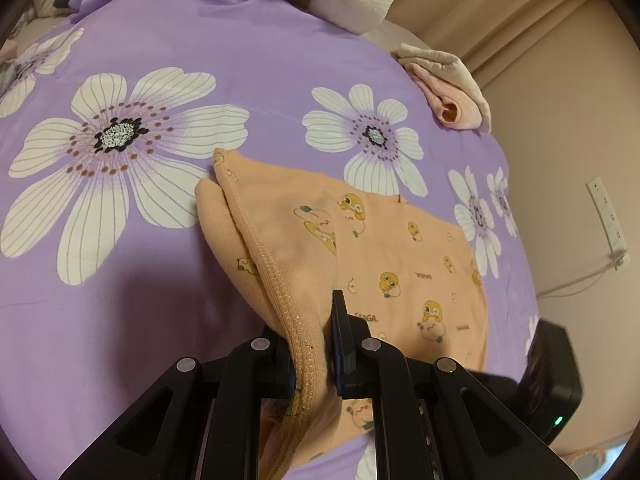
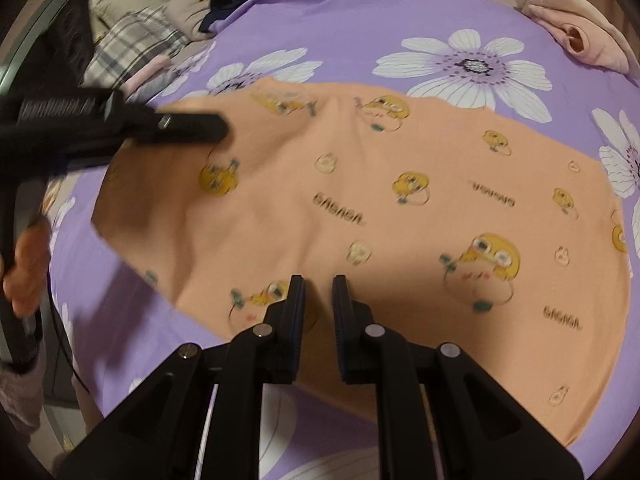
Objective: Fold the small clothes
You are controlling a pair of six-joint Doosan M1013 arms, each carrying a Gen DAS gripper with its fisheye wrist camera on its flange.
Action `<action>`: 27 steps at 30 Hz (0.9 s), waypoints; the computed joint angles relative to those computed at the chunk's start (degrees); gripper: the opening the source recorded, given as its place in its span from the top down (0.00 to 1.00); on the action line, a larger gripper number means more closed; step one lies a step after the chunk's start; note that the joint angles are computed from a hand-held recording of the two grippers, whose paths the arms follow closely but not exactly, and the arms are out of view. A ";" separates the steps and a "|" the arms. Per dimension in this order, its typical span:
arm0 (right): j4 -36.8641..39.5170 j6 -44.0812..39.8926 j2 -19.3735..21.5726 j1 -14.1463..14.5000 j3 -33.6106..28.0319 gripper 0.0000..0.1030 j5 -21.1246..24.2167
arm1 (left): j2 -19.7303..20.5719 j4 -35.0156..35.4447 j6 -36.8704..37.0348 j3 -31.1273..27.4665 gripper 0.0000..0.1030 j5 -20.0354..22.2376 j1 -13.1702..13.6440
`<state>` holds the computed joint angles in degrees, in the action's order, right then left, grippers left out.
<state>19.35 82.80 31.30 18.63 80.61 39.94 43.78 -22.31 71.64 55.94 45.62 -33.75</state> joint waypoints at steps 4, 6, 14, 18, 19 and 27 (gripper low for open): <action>1.47 -1.02 -0.05 -0.03 0.79 0.86 -0.28 | 0.03 1.14 -0.61 -0.52 0.90 0.56 -0.33; 3.96 -2.04 -0.23 -0.50 0.98 0.85 -0.05 | 0.07 1.86 -1.14 -0.91 0.90 0.65 -0.49; 14.82 -4.62 -2.28 -3.26 4.16 0.85 -3.73 | 0.67 5.56 -4.13 -3.57 0.90 2.59 -1.25; 20.68 -6.36 -3.21 -4.87 5.94 0.85 -5.45 | 1.42 6.27 -4.33 -5.86 0.90 3.98 -1.66; 22.35 -6.98 -3.51 -5.31 6.49 0.85 -5.95 | 1.75 6.78 -4.27 -6.77 0.90 4.55 -1.86; 34.79 -10.04 -4.08 -9.06 9.22 0.80 -6.68 | 6.12 11.00 -2.73 -16.71 0.90 11.15 -4.20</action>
